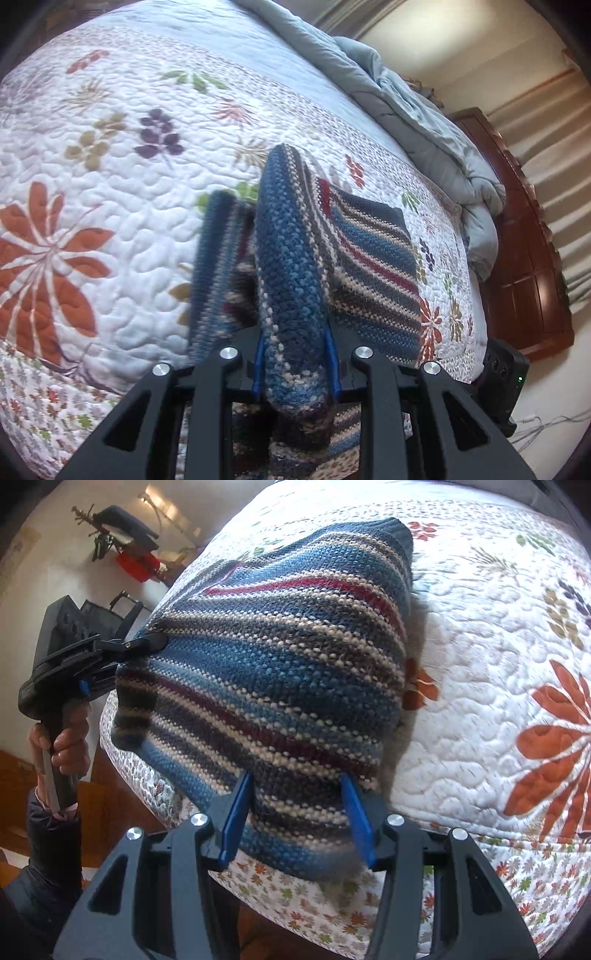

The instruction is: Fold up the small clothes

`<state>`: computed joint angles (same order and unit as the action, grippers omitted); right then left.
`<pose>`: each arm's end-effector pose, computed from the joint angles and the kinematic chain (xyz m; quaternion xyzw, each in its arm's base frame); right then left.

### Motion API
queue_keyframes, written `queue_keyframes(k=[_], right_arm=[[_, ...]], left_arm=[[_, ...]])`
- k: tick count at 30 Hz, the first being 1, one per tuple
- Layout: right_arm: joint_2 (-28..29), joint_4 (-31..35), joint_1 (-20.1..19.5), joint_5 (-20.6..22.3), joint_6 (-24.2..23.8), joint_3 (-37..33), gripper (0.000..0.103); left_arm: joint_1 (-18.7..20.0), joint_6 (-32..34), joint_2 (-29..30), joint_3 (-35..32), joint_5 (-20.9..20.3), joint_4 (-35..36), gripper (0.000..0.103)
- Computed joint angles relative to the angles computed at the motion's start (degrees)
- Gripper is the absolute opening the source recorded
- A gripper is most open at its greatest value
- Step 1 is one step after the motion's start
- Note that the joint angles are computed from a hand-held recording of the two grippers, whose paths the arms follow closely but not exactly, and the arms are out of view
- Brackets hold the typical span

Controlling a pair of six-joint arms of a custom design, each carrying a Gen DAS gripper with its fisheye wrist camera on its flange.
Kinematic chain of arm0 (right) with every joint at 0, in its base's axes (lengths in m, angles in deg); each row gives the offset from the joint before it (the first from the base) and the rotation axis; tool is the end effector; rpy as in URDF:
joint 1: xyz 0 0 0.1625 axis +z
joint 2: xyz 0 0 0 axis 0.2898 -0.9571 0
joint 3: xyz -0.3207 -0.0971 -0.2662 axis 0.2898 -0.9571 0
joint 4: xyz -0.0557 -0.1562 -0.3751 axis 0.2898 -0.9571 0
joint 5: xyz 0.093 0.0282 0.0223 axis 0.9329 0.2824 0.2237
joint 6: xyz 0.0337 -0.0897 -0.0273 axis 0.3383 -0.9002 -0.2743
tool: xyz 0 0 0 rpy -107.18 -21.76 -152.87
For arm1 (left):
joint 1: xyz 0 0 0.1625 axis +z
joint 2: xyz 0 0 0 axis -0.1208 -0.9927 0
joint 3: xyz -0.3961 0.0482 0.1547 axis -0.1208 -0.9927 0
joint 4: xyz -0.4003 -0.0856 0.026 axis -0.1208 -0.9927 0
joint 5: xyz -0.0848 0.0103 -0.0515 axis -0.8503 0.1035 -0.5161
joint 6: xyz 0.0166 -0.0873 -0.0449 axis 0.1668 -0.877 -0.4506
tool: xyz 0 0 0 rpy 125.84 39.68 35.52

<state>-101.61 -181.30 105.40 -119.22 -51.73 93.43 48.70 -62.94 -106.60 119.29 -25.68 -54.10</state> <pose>0.3276 -0.3111 0.0841 0.2612 -0.9583 0.0046 0.1159 -0.0502 -0.2955 0.3764 -0.0726 0.9535 -0.2717 0.1083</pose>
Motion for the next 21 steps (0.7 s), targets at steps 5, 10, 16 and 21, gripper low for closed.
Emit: queue_keyframes(k=[5,10,16,21], right_arm=[[2.9,1.6,1.1,-2.0,0.8,-1.8,0.051],[4.5,1.3,1.1,-3.2,0.9,-2.0,0.05],[2.2,-0.2,0.9,-1.1,1.8,-0.5,0.057],[-3.8,1.4,0.6,-2.1,2.7,2.3,0.062]], left_arm=[[3.5,1.3,0.0,1.2,-0.6,0.4,0.026],[6.5,4.2,2.1,3.0,0.3,-2.0,0.029],[0.7,-2.6,0.1,1.9,4.5,7.5,0.044],[-11.1,-14.7,-3.6,-0.6,7.4,27.9,0.045]])
